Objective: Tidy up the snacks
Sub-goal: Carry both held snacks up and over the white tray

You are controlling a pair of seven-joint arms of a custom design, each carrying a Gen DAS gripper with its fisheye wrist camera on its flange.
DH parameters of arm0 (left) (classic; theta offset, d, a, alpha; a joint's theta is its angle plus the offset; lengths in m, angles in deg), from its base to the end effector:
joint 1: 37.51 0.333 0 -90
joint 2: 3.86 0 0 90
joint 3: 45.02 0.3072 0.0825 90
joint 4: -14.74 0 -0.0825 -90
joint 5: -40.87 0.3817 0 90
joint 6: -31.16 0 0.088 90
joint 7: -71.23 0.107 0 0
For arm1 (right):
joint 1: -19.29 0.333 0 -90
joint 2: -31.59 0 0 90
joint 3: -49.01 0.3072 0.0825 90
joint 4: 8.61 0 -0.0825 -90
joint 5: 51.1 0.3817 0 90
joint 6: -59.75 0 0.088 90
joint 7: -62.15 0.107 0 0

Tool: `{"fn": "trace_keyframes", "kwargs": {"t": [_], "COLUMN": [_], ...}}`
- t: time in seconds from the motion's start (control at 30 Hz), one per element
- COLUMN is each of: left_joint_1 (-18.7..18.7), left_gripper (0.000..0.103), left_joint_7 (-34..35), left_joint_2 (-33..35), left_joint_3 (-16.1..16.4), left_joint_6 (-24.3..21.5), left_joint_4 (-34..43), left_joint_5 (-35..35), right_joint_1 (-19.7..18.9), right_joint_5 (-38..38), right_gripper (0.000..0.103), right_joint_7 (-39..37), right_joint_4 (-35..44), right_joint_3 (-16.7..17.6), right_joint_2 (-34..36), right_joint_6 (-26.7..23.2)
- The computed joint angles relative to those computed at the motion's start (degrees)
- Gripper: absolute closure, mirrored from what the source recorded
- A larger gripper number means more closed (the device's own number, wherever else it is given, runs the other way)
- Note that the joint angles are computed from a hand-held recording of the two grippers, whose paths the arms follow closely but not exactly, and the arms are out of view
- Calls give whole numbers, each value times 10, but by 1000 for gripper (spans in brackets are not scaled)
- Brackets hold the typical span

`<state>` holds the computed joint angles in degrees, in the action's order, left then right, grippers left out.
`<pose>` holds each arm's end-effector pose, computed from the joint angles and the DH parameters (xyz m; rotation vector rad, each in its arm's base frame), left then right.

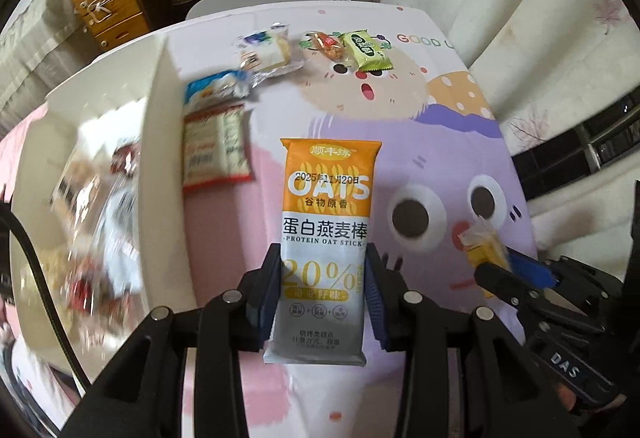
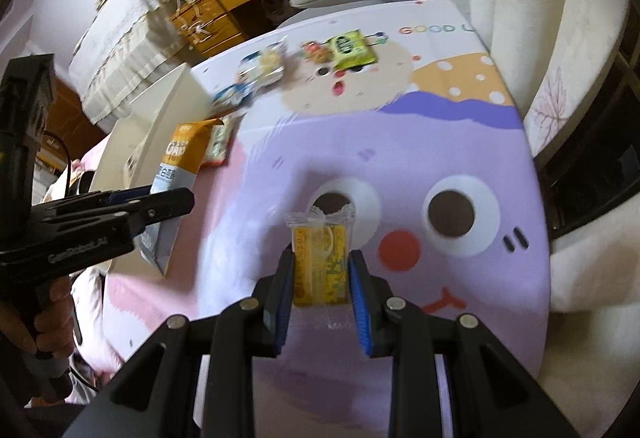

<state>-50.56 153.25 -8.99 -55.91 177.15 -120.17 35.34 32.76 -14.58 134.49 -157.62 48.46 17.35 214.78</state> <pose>0.4712 -0.2084 0.3865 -1.9021 2.3450 -0.4097 0.4416 0.0802 0.3660 -1.8679 1.8712 0.0004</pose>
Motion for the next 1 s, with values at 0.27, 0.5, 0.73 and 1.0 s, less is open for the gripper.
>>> {"fn": "trace_keyframes", "kwargs": {"t": [0.27, 0.5, 0.73, 1.0], "left_joint_1": [-9, -4, 9, 36], "left_gripper": [66, 66, 66, 66], "left_joint_7": [-8, 5, 91, 247], "left_joint_2": [-143, -243, -285, -264], "left_joint_3": [28, 71, 133, 193], "left_joint_6": [-2, -12, -25, -33], "left_joint_4": [-115, -176, -197, -165], "left_joint_5": [-25, -11, -25, -70], "right_joint_1": [29, 49, 67, 104], "right_joint_5": [27, 90, 81, 45], "right_gripper": [76, 76, 76, 76], "right_joint_7": [-16, -26, 26, 135], "right_joint_4": [-24, -11, 17, 60], "right_joint_3": [-3, -1, 38, 76], "right_joint_2": [-53, -54, -41, 3], "right_joint_6": [-48, -85, -37, 40]}}
